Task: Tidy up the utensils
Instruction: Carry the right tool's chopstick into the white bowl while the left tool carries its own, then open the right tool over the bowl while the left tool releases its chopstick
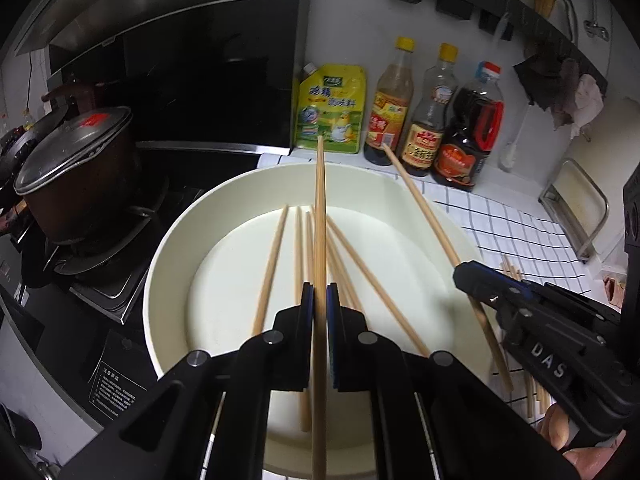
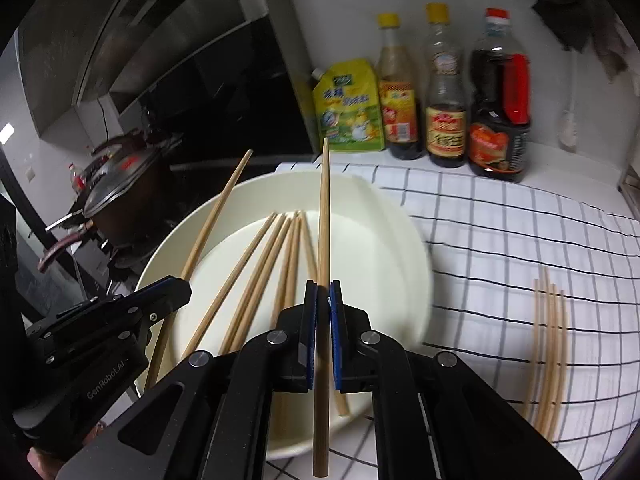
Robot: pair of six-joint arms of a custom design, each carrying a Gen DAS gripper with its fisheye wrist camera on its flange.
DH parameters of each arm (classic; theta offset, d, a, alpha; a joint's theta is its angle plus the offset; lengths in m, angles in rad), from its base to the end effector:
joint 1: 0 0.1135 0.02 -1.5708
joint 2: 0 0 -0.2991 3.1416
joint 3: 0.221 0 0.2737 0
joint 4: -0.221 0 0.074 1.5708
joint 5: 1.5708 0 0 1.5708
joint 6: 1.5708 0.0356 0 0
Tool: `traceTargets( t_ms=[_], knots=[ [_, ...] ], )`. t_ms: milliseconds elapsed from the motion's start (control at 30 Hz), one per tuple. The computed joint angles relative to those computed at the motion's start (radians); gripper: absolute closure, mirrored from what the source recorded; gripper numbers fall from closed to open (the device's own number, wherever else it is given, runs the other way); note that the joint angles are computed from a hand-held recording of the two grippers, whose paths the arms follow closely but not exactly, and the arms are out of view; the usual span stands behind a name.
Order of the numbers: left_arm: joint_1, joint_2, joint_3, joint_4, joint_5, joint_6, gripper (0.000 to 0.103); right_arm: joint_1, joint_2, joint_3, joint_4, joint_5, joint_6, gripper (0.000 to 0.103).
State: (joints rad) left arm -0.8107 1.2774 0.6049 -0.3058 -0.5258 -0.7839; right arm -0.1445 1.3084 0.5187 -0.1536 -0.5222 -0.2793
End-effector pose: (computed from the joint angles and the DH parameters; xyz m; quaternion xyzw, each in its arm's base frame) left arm 0.1771 -0.1604 0.1935 -0.0635 0.9245 -0.0280 0.3748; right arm 0.2347 -0.0162 0.1701 -0.1414 0.9115 0.1773 0.3431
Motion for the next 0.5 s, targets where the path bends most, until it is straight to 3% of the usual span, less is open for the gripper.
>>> traceTargets(
  t_ms=[167,500],
  knots=[
    [0.073,0.023,-0.045,0.069,0.07,0.035,0.095,0.119,0.081,0.006,0.052,0.09,0.051,0.097],
    [0.137,0.067,-0.067,0.109,0.138,0.062,0.095,0.17,0.129,0.001,0.074,0.143,0.079,0.097]
  ],
)
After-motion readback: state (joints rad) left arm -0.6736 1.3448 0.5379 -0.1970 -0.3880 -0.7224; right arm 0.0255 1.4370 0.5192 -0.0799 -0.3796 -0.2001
